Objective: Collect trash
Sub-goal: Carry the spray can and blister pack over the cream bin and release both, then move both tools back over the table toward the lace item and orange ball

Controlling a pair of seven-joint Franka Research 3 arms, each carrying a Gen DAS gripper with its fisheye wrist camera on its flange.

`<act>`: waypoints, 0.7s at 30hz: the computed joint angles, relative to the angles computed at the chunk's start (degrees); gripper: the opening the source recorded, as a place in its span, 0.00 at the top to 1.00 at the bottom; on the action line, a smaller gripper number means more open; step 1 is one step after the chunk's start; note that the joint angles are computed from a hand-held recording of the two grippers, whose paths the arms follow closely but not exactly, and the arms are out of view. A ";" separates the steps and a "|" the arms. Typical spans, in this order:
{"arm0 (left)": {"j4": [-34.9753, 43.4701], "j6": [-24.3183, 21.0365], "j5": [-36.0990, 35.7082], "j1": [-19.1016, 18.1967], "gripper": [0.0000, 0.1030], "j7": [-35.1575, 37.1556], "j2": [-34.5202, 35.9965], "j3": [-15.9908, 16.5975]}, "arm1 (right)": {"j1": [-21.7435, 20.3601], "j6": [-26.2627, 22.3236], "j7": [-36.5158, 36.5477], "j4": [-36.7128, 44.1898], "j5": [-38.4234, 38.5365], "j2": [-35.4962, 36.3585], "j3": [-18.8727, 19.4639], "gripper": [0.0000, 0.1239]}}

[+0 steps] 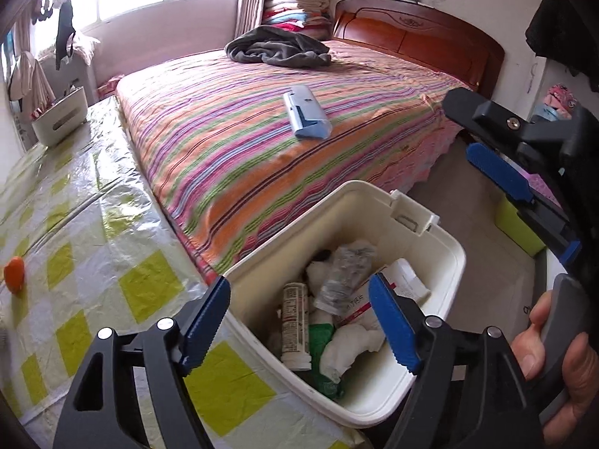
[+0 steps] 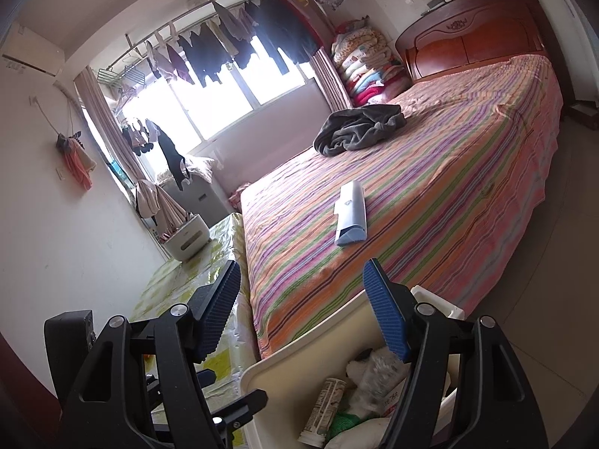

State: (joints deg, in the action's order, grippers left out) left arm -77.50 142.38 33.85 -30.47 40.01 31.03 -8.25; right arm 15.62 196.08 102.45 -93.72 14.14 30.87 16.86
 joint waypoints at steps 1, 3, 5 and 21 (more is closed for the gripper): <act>-0.13 -0.10 -0.14 0.12 0.28 -0.03 -0.14 0.01 | 0.05 -0.04 0.03 0.11 -0.02 0.07 0.02 0.46; -1.03 -0.04 0.03 0.25 0.28 -1.01 -0.77 0.31 | 0.42 -0.50 -0.15 0.61 -0.05 0.32 -0.25 0.45; -2.06 0.07 -0.26 0.76 0.28 -1.41 -1.50 0.16 | 0.52 -0.92 -0.32 1.24 -0.15 0.74 -0.01 0.45; -16.39 0.95 5.37 4.88 0.28 -10.70 -12.12 0.44 | 2.81 -9.33 -7.87 11.01 1.18 6.41 2.57 0.44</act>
